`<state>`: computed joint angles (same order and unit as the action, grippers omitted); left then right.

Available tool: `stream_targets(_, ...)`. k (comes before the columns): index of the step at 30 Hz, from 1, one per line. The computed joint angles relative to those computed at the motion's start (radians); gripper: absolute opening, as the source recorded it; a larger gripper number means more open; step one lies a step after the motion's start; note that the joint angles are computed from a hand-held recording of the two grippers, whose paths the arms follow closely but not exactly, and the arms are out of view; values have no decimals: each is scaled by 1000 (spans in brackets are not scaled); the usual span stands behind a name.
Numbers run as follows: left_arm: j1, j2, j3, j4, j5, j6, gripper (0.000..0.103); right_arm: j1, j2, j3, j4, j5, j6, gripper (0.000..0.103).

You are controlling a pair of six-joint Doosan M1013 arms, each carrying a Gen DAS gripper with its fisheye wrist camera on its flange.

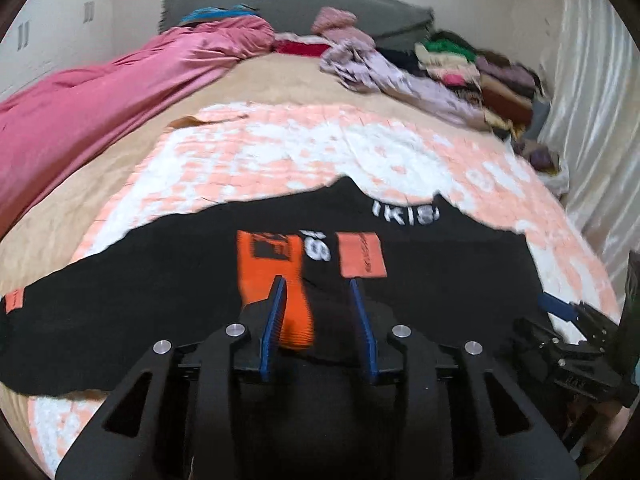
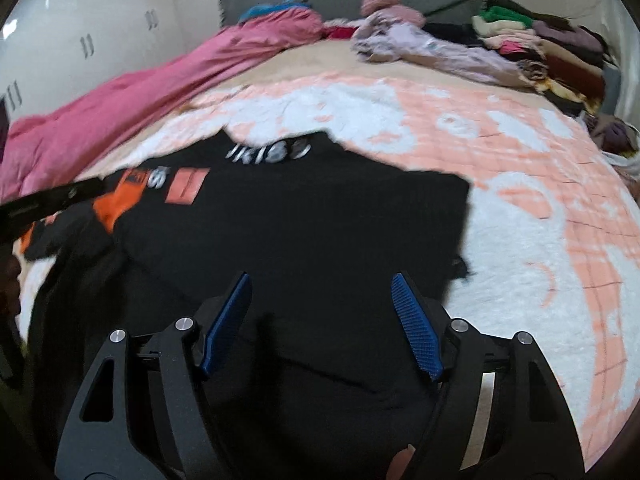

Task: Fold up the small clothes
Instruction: 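Grasp the other orange cuff with the left gripper and lay it across the body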

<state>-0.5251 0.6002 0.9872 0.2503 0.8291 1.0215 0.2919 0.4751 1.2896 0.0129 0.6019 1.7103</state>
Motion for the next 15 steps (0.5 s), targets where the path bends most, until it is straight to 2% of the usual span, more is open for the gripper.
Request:
stream_targets(2, -2, 35, -40, -15, 78, 31, 35, 6, 21, -26, -19, 66, 4, 65)
stream_targets(4, 1, 55, -55, -25, 121, 37, 35, 7, 26, -31, -23, 81, 7, 65)
stream_targets(9, 0, 38, -18, -11, 84, 32, 37, 6, 19, -20, -15, 68, 4, 66)
stream_targets(13, -3, 18, 1, -3, 60, 14, 48, 4, 9, -10, 9, 43, -13, 67)
stream_targets(15, -6, 9, 9, 7, 54, 9, 53, 5, 5, -5, 9, 30, -10, 72)
